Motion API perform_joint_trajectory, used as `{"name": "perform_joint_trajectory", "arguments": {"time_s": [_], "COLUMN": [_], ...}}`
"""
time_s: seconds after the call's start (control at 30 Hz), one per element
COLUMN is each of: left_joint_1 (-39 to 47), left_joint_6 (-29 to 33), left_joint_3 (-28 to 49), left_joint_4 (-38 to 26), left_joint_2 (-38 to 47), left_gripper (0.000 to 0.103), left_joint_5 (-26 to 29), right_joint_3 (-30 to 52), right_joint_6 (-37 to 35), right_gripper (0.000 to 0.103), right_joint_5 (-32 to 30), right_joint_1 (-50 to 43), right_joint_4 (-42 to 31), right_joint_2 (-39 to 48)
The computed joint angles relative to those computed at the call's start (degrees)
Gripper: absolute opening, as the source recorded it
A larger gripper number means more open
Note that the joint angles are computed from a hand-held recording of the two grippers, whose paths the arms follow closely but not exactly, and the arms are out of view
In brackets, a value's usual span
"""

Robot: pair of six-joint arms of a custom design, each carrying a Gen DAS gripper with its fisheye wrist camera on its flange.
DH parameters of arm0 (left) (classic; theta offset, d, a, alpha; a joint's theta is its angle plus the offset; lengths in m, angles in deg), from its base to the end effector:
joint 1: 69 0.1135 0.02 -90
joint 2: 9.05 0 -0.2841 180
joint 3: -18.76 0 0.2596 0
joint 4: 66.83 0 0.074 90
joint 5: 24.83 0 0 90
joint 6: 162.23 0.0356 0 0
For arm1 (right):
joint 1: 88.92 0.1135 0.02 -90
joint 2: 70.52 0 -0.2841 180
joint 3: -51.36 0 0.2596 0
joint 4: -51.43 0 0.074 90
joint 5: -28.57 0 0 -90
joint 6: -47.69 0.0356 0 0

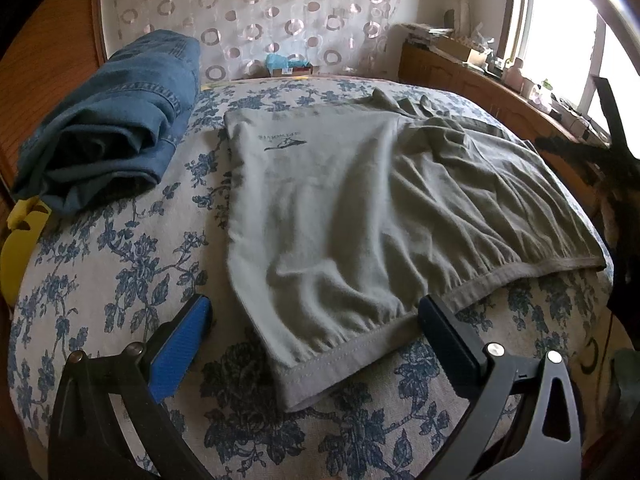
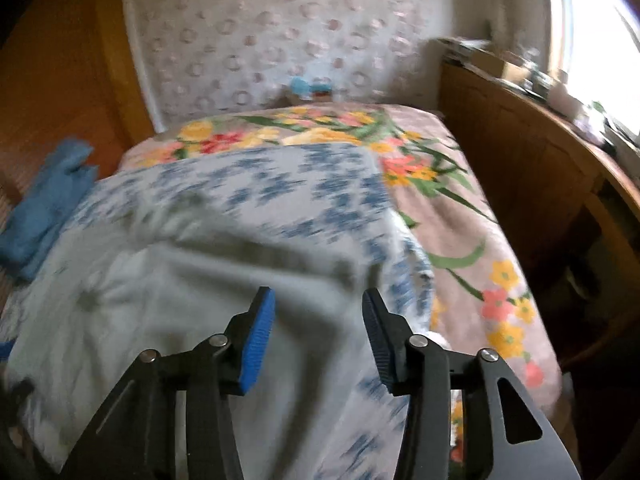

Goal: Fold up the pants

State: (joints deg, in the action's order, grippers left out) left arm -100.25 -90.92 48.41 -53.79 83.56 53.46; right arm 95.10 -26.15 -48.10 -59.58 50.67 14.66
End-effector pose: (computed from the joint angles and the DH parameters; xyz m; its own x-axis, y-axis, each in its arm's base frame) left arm 0.1927 -0.1085 0.0828 -0.7466 0.0860 -0.6597 0.1657 0.9844 -0.0592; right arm 0.2405 0.1257 0.1518 -0.6537 -0.0568 -0.7546 -0.1520 0.9867 0.0574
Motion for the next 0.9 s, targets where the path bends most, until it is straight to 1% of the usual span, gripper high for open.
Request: {"name": "perform_joint_trajectory", "arguments": {"time_s": [0.07,0.1,0.13,0.2,0.27,0.33,0.43,0.5,0.53,0.57,0.6,0.63,0.67,0.73,0.8,0.83,0.9], "left_joint_1": [0.0,0.0,0.0,0.0,-0.1,0.1,0.5,1.4,2.2,2.9,3.4,3.9,4.2,4.3,4.4,4.3,3.2], "left_joint_6": [0.0,-0.1,-0.3,-1.1,-1.7,-1.9,-2.4,-2.6,-2.8,-2.7,-2.6,-2.7,-2.9,-3.3,-3.5,-3.5,-3.8], "left_joint_3": [0.0,-0.1,-0.5,-1.5,-2.6,-3.5,-5.0,-5.7,-6.5,-6.9,-6.9,-7.1,-7.2,-8.0,-8.5,-8.4,-8.2], "left_joint_4": [0.0,0.1,0.3,0.4,0.6,0.2,-1.0,-1.4,-1.2,-1.1,-1.0,-0.9,-0.7,0.4,0.6,0.4,0.0], "left_joint_2": [0.0,-0.1,-0.5,-1.9,-3.8,-5.7,-9.2,-10.7,-11.5,-11.7,-11.4,-11.0,-10.5,-10.9,-11.4,-11.4,-11.3], "left_gripper": [0.103,0.103,0.103,0.103,0.101,0.098,0.097,0.093,0.089,0.080,0.076,0.068,0.064,0.058,0.057,0.055,0.053], "left_joint_5": [0.0,0.2,0.5,1.6,2.2,3.1,3.6,4.6,5.3,5.9,6.3,6.4,6.3,5.9,6.0,5.8,4.2], "right_joint_3": [-3.5,-5.6,-7.8,-10.9,-12.7,-13.8,-15.2,-16.2,-15.7,-15.7,-15.2,-15.3,-14.6,-14.9,-14.7,-14.2,-12.7], "right_joint_6": [-0.5,-0.1,0.8,1.8,2.7,2.8,4.1,4.9,4.4,4.2,4.4,4.0,4.1,4.2,5.2,5.6,6.0], "right_gripper": [0.053,0.056,0.062,0.064,0.065,0.066,0.066,0.066,0.066,0.066,0.066,0.066,0.067,0.067,0.068,0.069,0.070], "right_joint_5": [1.0,1.7,2.2,3.9,7.5,8.8,9.5,8.8,8.4,9.0,9.6,10.4,12.0,13.1,12.6,13.1,14.0], "right_joint_1": [3.8,6.1,8.3,12.5,17.2,18.9,20.0,19.4,18.5,18.6,18.8,18.9,20.0,20.5,20.5,21.3,22.4], "right_joint_4": [-0.3,0.2,1.2,2.3,3.4,4.3,6.7,8.3,8.9,8.4,7.3,7.0,6.9,7.8,8.6,8.3,8.3], "right_joint_2": [-3.2,-5.0,-6.5,-8.3,-7.8,-7.3,-5.9,-5.0,-4.1,-4.8,-4.9,-4.8,-3.6,-3.0,-2.2,-1.7,0.3]}}
